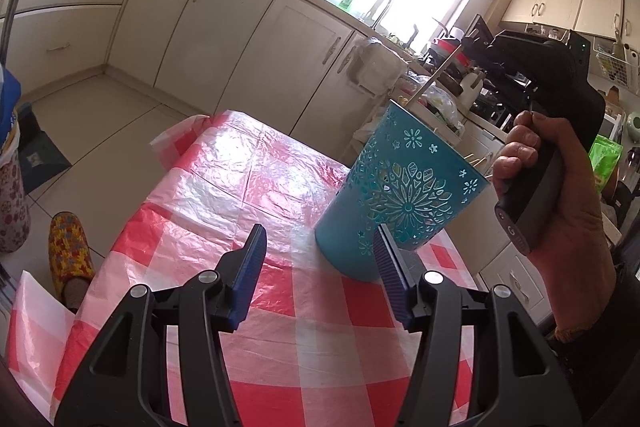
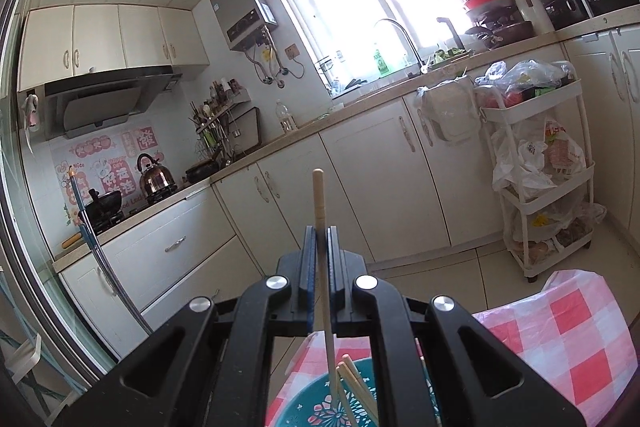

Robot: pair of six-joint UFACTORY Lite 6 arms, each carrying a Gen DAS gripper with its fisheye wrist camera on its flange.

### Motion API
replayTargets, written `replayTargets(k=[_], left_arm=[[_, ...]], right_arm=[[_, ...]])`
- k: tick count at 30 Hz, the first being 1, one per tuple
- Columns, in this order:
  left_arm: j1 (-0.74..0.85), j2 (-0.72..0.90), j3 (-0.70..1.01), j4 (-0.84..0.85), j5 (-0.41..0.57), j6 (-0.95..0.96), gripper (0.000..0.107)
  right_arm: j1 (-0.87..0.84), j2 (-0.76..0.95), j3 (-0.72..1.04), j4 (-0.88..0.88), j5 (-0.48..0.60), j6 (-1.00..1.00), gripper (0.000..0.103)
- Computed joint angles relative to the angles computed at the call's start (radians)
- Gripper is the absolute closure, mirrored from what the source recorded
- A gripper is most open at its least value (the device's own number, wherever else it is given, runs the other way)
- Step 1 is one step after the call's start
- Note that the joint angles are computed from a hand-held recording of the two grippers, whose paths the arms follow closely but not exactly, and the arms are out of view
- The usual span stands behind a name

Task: Organize utensils

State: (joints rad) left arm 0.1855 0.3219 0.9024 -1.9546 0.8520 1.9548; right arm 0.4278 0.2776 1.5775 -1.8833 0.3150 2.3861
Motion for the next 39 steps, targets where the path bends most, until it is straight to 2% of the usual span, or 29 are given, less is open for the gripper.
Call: replayTargets(k=[3,4,9,11,16,18,20,21,23,28,30,33,36,39], left_arm=[[0.0,0.002,0.002,0.0,-0.004,-0.001,0.053],[-0.001,0.003,0.004,0.0,-0.006,-0.002,0.053],[0.003,0.013,0.013,0.006,-0.007,-0.017,0.052],[0.004,0.014,0.014,0.009,-0.006,-0.019,0.052],[0.003,0.016,0.017,0.009,-0.01,-0.023,0.05],[0.004,0.017,0.016,0.005,-0.011,-0.022,0.048],[0.001,0.006,0.004,-0.013,-0.019,-0.005,0.046],[-0.004,-0.005,-0.006,-0.027,-0.027,0.008,0.044],[-0.023,-0.036,-0.024,-0.046,-0.069,0.034,0.04],[-0.08,-0.172,-0.095,-0.044,-0.222,0.028,0.032],[-0.089,-0.245,-0.131,-0.006,-0.271,-0.014,0.027],[-0.103,-0.358,-0.168,0.113,-0.341,-0.131,0.022],[-0.101,-0.49,-0.198,0.306,-0.391,-0.32,0.019],[-0.102,-0.649,-0.235,0.545,-0.432,-0.557,0.016]], right_arm=[[0.002,-0.014,-0.007,0.042,-0.008,-0.046,0.094],[0.002,-0.011,0.0,0.078,-0.012,-0.089,0.09],[-0.009,0.024,0.062,0.321,-0.049,-0.341,0.087],[-0.008,0.013,0.045,0.311,-0.046,-0.324,0.082],[0.015,-0.084,-0.082,0.198,-0.031,-0.191,0.077],[0.049,-0.145,-0.155,0.201,0.004,-0.202,0.076],[0.11,-0.218,-0.239,0.239,0.077,-0.257,0.063],[0.153,-0.257,-0.284,0.262,0.131,-0.292,0.058],[0.252,-0.324,-0.365,0.329,0.262,-0.378,0.042],[0.486,-0.44,-0.533,0.521,0.551,-0.482,0.024],[0.556,-0.454,-0.582,0.593,0.638,-0.492,0.022],[0.619,-0.488,-0.664,0.708,0.701,-0.478,0.021],[0.696,-0.548,-0.739,0.797,0.757,-0.41,0.021],[0.817,-0.587,-0.759,0.847,0.867,-0.356,0.02]])
